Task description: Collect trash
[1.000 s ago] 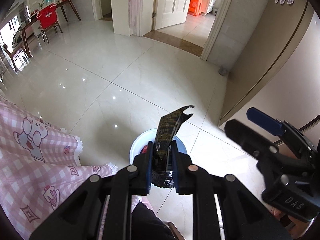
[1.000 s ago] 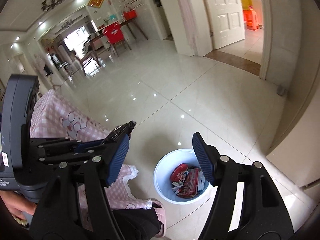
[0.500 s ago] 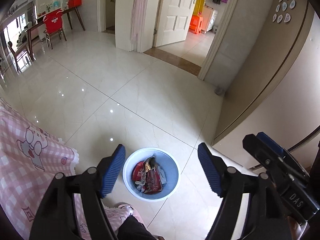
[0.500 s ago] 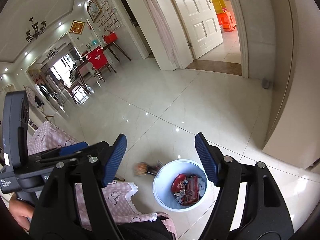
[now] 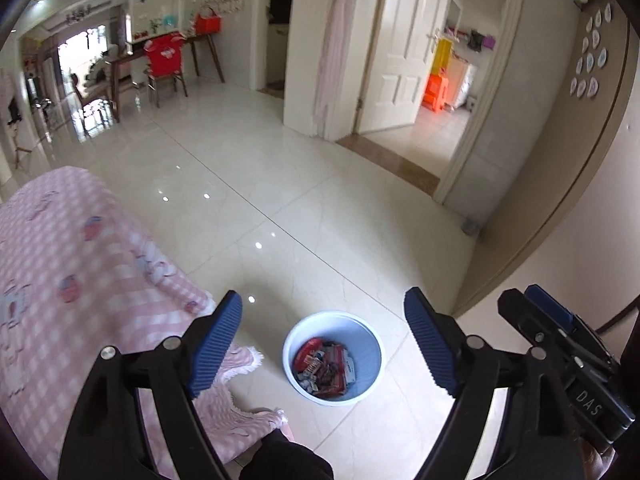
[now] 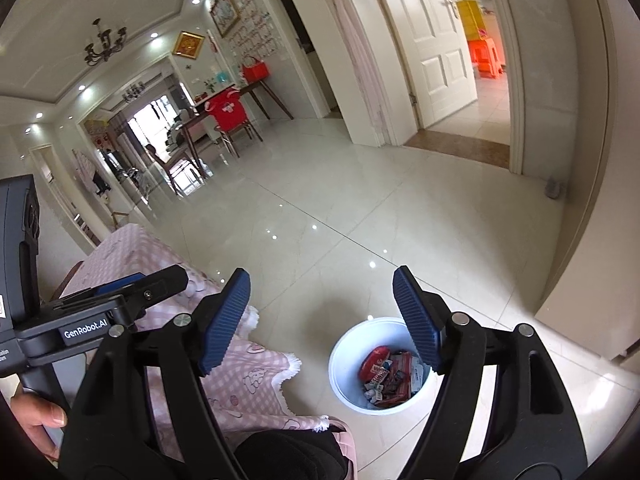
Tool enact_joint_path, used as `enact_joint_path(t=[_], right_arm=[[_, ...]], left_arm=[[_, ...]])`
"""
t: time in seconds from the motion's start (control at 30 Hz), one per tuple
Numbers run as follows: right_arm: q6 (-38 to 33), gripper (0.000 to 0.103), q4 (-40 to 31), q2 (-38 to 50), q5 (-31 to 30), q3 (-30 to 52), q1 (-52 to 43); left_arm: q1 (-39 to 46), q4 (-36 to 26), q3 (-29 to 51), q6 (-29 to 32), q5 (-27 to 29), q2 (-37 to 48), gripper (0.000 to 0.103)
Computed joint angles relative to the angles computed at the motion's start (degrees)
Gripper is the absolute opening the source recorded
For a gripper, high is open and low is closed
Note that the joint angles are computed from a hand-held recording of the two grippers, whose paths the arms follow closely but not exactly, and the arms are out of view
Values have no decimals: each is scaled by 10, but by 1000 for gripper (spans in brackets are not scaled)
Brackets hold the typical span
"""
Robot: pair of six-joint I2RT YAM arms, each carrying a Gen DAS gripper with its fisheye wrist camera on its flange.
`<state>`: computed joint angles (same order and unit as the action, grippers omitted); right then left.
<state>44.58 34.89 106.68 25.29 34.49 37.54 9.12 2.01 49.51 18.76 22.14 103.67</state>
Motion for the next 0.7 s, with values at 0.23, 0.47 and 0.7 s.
enact_joint_path(t=[0.23,0.47,0.7], right_arm=[[-46,77,-86,-112,115,15,116],[-87,83,-127,-193,217,29,236],[-110,86,-160,-223,317,58,339]], left_arm=[[81,-2,-114,13,-9,-222,89],[185,-86,-144,16,45,-416,94],[319,-172,-162,60,155,-557,95]])
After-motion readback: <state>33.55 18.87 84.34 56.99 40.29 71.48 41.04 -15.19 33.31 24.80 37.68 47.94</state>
